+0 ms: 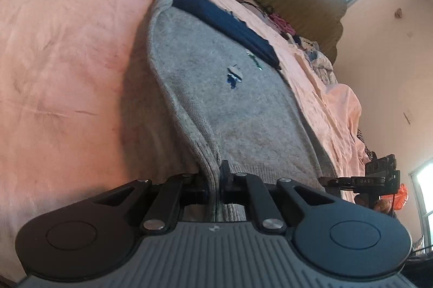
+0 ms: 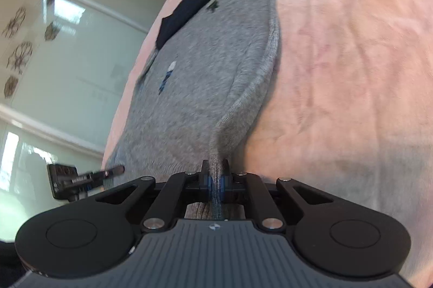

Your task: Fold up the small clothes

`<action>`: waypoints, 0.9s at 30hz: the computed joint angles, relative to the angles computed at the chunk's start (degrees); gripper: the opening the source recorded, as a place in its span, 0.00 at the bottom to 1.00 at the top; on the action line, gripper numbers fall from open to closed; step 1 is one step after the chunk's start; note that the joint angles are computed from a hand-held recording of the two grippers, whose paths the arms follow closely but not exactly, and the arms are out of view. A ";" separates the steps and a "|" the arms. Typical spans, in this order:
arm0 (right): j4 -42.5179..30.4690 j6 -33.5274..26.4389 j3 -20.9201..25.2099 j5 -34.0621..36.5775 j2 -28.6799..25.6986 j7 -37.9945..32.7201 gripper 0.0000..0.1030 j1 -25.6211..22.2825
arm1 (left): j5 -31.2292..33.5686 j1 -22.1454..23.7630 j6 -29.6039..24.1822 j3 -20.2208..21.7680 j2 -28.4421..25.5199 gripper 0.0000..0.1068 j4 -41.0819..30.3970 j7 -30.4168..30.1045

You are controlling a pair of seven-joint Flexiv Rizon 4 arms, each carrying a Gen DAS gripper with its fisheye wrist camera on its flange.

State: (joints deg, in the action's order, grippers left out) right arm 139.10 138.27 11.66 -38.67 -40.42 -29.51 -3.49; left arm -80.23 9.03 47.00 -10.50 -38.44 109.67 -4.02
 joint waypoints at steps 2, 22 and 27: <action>1.82 -0.48 -0.16 -0.64 1.56 -0.32 0.11 -0.39 | 0.62 0.72 -1.02 0.57 1.23 0.06 1.05 1.53; 2.62 11.35 0.58 -0.78 -3.99 3.78 0.51 -2.42 | 6.41 4.62 -6.50 -0.89 -5.26 0.17 -3.40 -11.05; -2.00 9.04 -0.55 -3.29 -5.70 8.06 0.22 -0.53 | 3.99 4.80 -7.16 -1.84 -5.99 0.15 -4.28 -11.72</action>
